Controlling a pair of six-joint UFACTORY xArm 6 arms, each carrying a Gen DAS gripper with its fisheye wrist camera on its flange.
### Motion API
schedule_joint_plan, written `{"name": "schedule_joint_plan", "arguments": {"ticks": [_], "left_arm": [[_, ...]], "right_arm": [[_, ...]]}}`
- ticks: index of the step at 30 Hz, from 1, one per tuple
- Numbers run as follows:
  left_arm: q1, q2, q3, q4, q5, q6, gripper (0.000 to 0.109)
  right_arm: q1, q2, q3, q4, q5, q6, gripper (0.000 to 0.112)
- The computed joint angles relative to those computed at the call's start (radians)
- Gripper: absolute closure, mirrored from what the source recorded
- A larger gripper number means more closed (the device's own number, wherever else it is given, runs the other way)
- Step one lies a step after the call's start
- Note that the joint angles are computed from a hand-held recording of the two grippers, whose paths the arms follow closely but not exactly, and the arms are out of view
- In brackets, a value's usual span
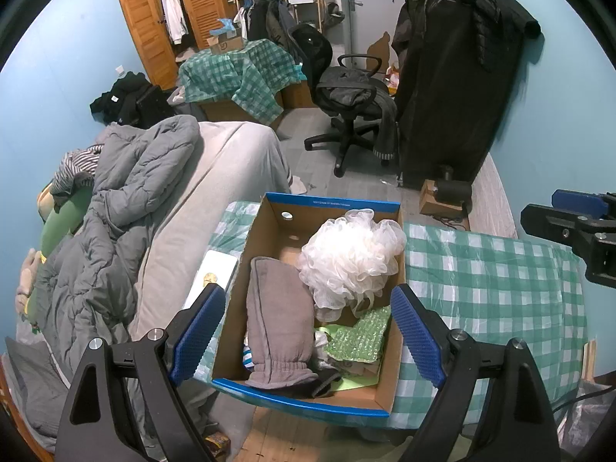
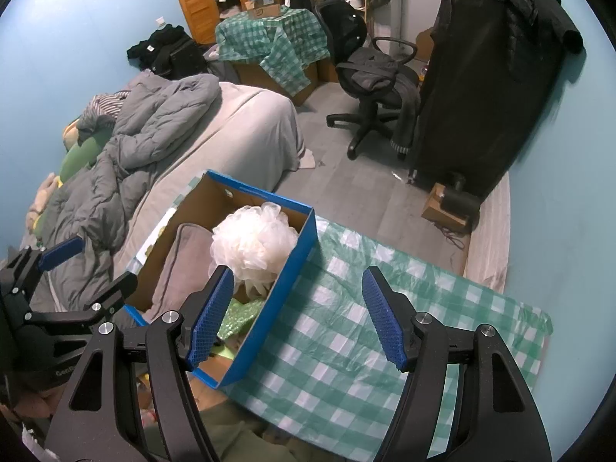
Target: Organize soft objects
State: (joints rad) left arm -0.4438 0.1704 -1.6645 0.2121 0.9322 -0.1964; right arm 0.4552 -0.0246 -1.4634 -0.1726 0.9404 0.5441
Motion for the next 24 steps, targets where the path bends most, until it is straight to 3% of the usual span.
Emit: {"name": "schedule_joint_plan", "arguments": {"ticks": [24], "left_arm": [[-0.002,0.005,-0.006,-0.007,0.012,0.000,0.020]], "right_arm": [[-0.006,0.003,-0.007,0.008,0.004,-0.006,0.043]]}}
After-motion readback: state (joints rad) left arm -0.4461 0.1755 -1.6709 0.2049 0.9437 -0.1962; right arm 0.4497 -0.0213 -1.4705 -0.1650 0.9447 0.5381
